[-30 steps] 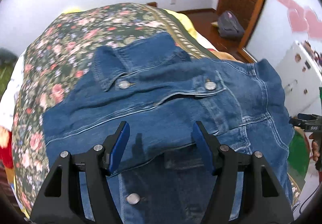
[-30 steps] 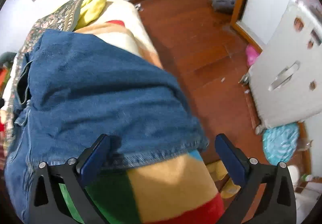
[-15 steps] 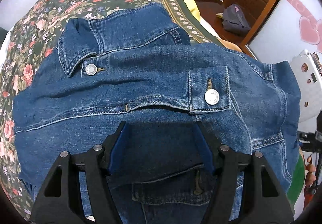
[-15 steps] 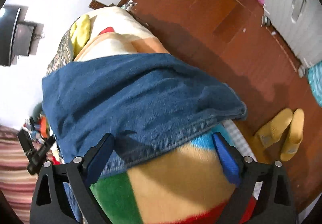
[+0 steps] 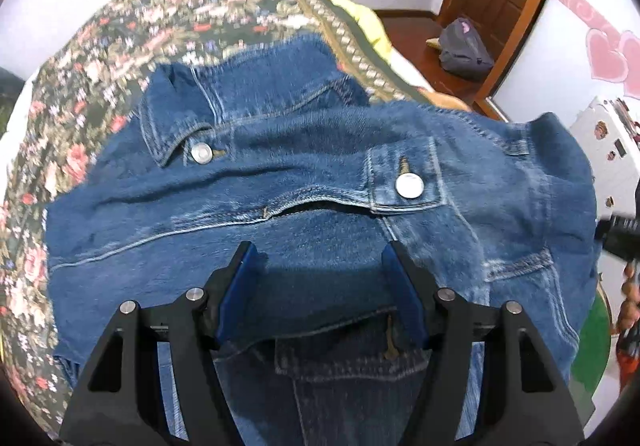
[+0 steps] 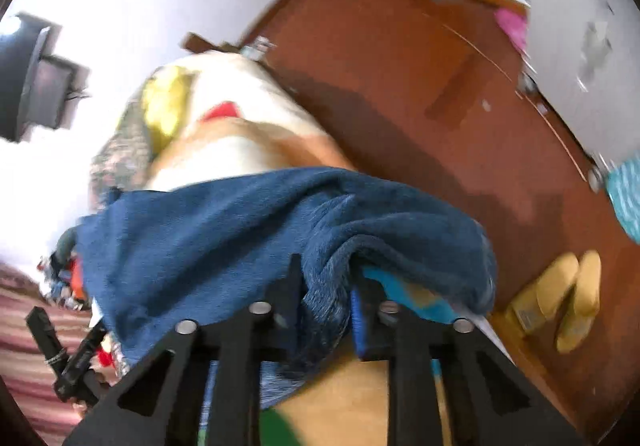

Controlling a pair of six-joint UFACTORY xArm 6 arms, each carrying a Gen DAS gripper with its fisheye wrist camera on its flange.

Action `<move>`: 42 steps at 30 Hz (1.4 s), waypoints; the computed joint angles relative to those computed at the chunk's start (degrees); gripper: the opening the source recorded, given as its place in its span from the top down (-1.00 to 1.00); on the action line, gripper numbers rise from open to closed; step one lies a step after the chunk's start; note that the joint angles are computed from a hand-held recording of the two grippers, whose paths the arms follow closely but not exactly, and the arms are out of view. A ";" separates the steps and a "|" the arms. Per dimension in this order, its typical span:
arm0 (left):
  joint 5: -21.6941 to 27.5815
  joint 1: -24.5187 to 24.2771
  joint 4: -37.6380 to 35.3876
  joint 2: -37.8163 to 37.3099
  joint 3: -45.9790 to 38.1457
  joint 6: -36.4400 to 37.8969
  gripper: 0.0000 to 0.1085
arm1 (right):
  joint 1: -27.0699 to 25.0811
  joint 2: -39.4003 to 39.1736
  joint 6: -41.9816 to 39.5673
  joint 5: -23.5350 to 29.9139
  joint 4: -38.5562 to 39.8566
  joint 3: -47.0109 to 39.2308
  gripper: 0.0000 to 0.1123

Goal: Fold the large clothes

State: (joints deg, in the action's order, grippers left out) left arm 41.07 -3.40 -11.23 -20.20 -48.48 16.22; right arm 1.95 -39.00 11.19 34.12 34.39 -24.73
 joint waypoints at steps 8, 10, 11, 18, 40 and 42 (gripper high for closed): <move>-0.95 4.74 -5.06 -9.50 2.47 6.89 -0.19 | 13.20 2.59 1.20 -12.71 -3.90 -14.22 0.80; -0.80 7.03 -6.72 -11.56 2.99 8.90 -0.19 | 17.75 5.30 1.16 -15.23 -5.83 -18.65 0.80; -0.66 8.13 -7.59 -12.36 3.22 9.86 -0.19 | 20.50 7.41 0.92 -16.23 -6.95 -21.30 0.80; 2.85 17.36 -13.24 -17.81 4.87 16.87 -0.19 | 35.32 25.48 6.73 -15.62 -18.42 -35.82 0.80; 6.83 19.89 -14.25 -21.76 7.62 23.96 -0.20 | 39.38 22.72 3.70 7.09 -25.50 -32.97 0.79; 6.21 16.53 -13.13 -20.05 5.93 22.04 -0.20 | 37.32 18.55 5.92 6.27 -28.95 -30.43 0.79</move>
